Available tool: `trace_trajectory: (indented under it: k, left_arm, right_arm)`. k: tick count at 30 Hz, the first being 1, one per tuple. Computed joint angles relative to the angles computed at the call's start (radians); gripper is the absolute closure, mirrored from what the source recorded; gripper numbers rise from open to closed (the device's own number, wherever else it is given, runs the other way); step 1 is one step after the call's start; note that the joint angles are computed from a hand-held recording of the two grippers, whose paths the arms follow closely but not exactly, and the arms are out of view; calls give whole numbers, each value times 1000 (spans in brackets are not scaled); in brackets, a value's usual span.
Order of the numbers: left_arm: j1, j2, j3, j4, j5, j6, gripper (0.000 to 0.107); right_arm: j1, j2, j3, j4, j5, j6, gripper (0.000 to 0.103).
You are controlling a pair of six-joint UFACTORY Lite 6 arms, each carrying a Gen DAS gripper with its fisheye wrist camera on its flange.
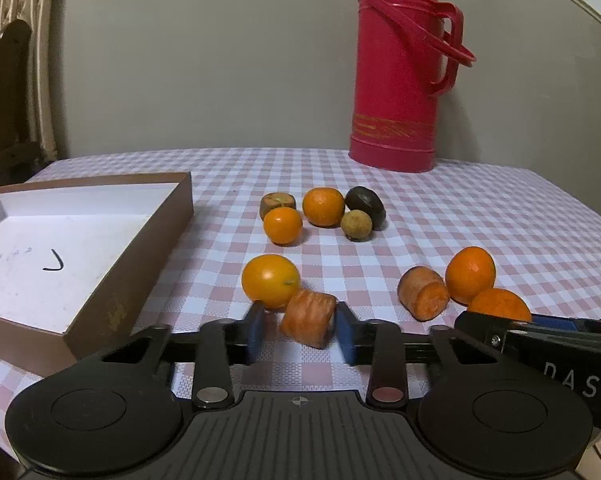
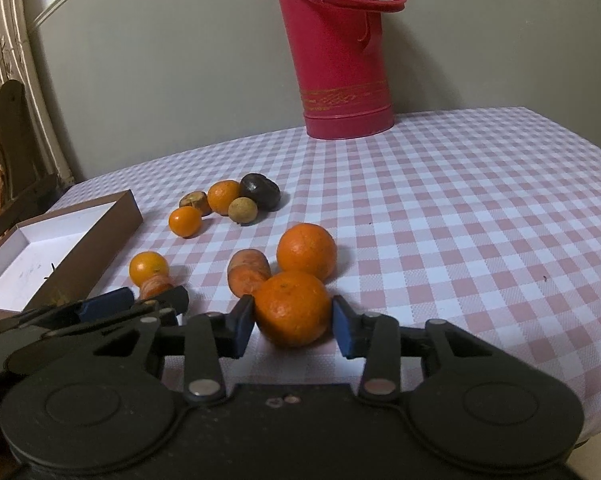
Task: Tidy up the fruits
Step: 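Close the left gripper on an orange carrot piece while the right gripper grasps a large mandarin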
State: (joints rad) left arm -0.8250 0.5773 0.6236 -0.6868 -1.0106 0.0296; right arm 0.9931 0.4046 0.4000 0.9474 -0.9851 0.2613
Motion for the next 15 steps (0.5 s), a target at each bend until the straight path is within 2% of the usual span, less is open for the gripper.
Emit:
trace_trajectory:
  k: [3, 15]
  left_arm:
    - [18, -21, -28, 35, -3, -32, 83]
    - [7, -30, -62, 35, -33, -16, 83]
  right_arm:
    - [0, 7, 3, -1, -4, 2, 70]
    - [-10, 26, 21, 5, -10, 12, 71]
